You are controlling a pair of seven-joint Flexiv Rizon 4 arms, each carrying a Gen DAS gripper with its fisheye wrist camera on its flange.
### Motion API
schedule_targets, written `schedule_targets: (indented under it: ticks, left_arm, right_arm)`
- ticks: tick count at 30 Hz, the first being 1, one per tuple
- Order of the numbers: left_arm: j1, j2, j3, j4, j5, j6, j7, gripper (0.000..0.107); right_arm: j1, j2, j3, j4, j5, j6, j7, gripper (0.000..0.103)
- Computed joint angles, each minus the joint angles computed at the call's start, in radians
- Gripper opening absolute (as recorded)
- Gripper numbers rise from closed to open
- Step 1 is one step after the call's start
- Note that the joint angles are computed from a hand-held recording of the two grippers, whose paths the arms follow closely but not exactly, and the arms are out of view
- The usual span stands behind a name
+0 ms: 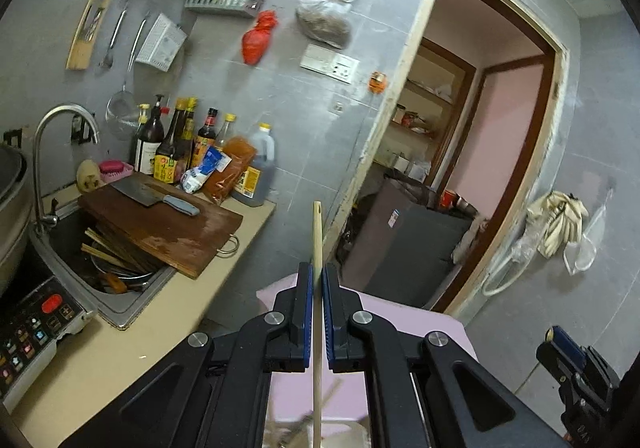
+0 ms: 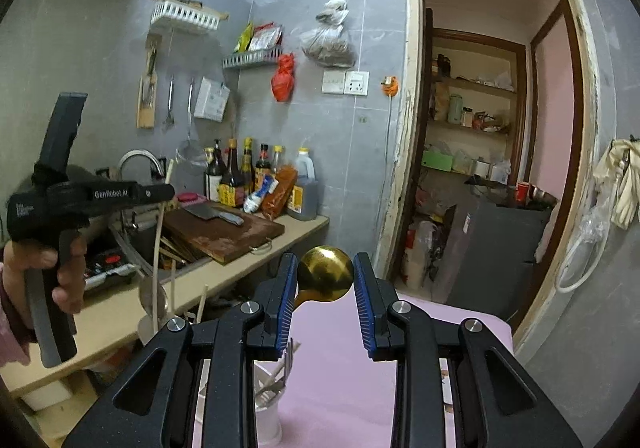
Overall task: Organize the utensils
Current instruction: 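Carry the chopstick and gold spoon over the white caddy and open both tools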
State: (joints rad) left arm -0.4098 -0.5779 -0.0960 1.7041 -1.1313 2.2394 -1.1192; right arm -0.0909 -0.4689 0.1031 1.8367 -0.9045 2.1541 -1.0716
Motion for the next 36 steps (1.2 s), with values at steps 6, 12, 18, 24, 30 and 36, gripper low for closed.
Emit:
schedule_targets:
  ticks: [6, 12, 18, 24, 30, 36]
  left_arm:
    - [0.048, 0.004, 0.015, 0.057, 0.145, -0.059, -0.119, 0.005]
    - [0.011, -0.018, 0.063, 0.075, 0.212, -0.070, -0.151, 0.005]
    - [-0.010, -0.024, 0.083, 0.092, 0.232, -0.075, -0.149, 0.005]
    - [0.024, 0.005, 0.070, 0.136, 0.312, -0.105, -0.198, 0.005]
    - [0.025, 0.035, 0.096, 0.165, 0.360, -0.175, -0.253, 0.007]
    - [-0.021, 0.057, 0.140, 0.196, 0.364, -0.180, -0.284, 0.028]
  right_arm:
    - [0.144, 0.036, -0.056, 0.056, 0.207, -0.096, -0.205, 0.025]
    - [0.277, 0.062, -0.121, 0.098, 0.402, -0.150, -0.396, 0.025]
    - [0.298, 0.066, -0.092, 0.092, 0.502, -0.207, -0.479, 0.026]
    - [0.283, 0.071, -0.052, 0.097, 0.552, -0.231, -0.504, 0.026]
    - [0.187, 0.062, 0.054, 0.084, 0.512, -0.262, -0.477, 0.033]
    - [0.082, 0.059, 0.141, 0.099, 0.454, -0.238, -0.405, 0.035]
